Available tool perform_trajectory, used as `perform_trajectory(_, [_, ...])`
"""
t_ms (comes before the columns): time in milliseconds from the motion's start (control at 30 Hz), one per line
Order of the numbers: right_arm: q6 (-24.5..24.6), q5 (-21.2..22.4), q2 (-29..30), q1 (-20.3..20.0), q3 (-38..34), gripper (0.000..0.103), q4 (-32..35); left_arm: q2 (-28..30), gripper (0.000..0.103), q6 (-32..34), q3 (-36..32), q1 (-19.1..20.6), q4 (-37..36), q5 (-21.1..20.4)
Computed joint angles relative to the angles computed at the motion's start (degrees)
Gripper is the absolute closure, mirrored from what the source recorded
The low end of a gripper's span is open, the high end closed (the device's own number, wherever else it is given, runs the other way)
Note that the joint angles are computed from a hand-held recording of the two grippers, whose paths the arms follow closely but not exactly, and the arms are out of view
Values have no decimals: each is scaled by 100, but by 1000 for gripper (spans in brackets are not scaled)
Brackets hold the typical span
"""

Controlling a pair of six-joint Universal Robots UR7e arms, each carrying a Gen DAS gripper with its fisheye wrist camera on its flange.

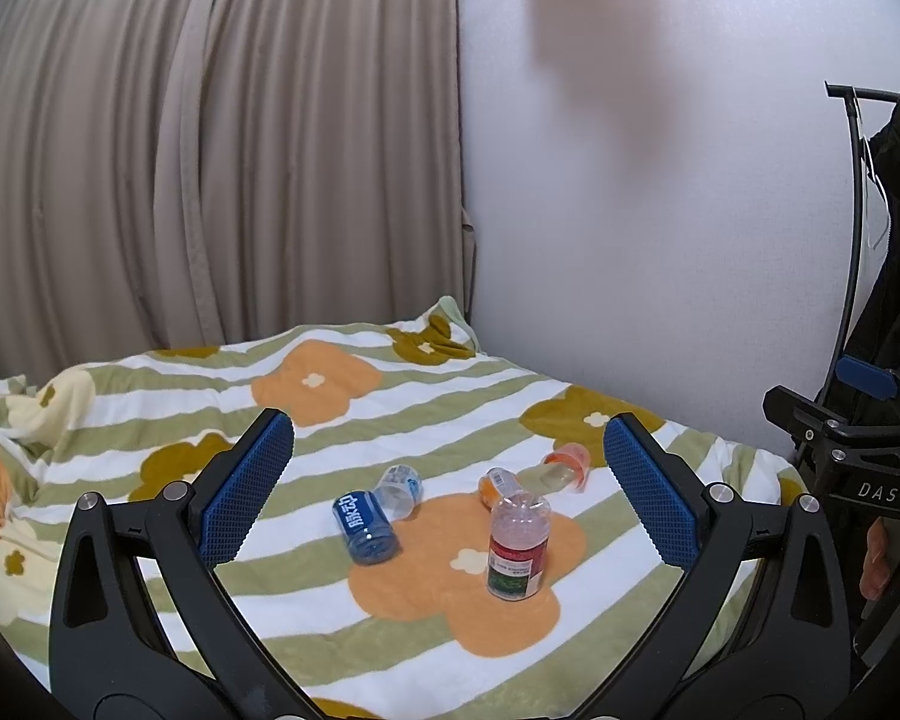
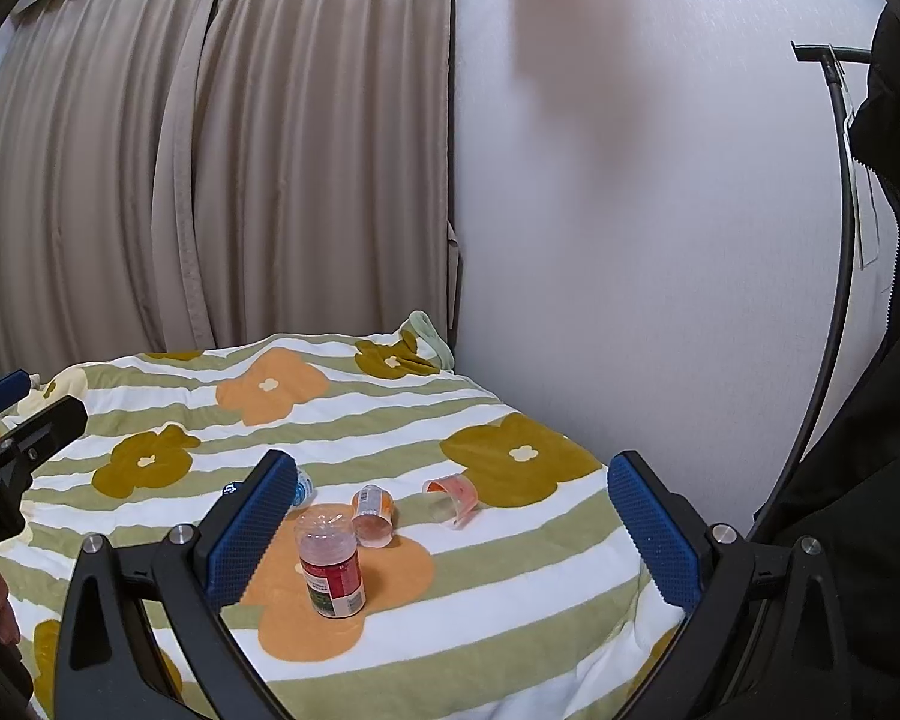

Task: Flip cup upside down

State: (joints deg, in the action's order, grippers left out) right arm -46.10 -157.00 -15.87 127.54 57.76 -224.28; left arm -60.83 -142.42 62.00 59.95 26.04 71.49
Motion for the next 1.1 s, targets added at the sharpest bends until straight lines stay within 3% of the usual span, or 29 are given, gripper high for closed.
perform_trajectory(800, [150, 30, -100, -22, 180, 0, 5, -34, 0, 79, 104, -7, -118, 65])
perform_trajectory(1100, [182, 46, -109, -23, 204, 0, 16, -120, 0, 337, 329, -39, -440, -84])
